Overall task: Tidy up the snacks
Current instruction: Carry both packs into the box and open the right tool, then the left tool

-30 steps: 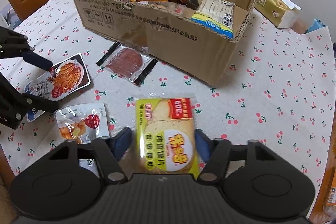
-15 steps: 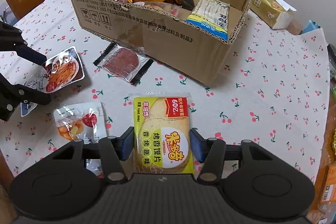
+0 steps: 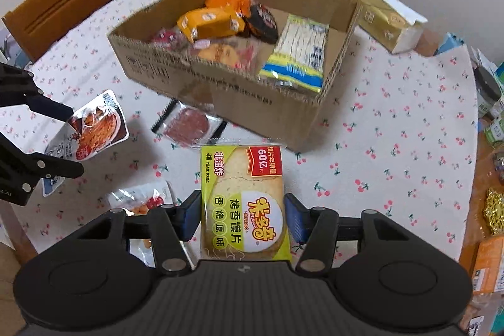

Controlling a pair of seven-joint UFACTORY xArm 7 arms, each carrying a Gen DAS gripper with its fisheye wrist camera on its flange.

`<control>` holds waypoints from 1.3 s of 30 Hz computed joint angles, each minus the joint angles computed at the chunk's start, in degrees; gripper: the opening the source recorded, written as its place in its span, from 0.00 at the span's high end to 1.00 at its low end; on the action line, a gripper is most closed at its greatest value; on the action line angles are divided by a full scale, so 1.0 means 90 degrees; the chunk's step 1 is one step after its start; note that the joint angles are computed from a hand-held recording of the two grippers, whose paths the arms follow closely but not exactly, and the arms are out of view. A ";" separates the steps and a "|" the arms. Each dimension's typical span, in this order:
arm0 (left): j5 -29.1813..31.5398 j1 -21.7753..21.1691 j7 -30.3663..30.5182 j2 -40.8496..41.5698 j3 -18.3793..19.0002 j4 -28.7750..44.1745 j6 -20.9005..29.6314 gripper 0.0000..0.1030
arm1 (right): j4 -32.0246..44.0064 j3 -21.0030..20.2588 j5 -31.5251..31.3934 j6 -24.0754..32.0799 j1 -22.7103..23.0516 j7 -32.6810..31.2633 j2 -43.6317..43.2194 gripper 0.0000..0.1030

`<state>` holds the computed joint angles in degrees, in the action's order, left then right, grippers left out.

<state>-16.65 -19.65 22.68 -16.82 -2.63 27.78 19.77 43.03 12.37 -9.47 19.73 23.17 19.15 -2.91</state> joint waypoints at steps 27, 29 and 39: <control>0.0392 0.0323 -0.0450 -0.0612 0.0160 0.0105 0.0125 0.36 | 0.2719 -0.0687 -0.1165 -0.0180 0.0220 -0.0153 0.1971 0.42; 0.0408 0.0341 -0.0469 -0.0542 0.0155 0.0168 0.0096 0.36 | 0.2787 -0.0668 -0.1000 -0.0163 0.0196 -0.0205 0.2071 0.42; 0.0417 0.0331 -0.0433 -0.0172 0.0108 0.0610 -0.0032 0.36 | 0.2067 -0.1215 -0.2255 -0.0533 0.0765 0.1694 0.1519 0.00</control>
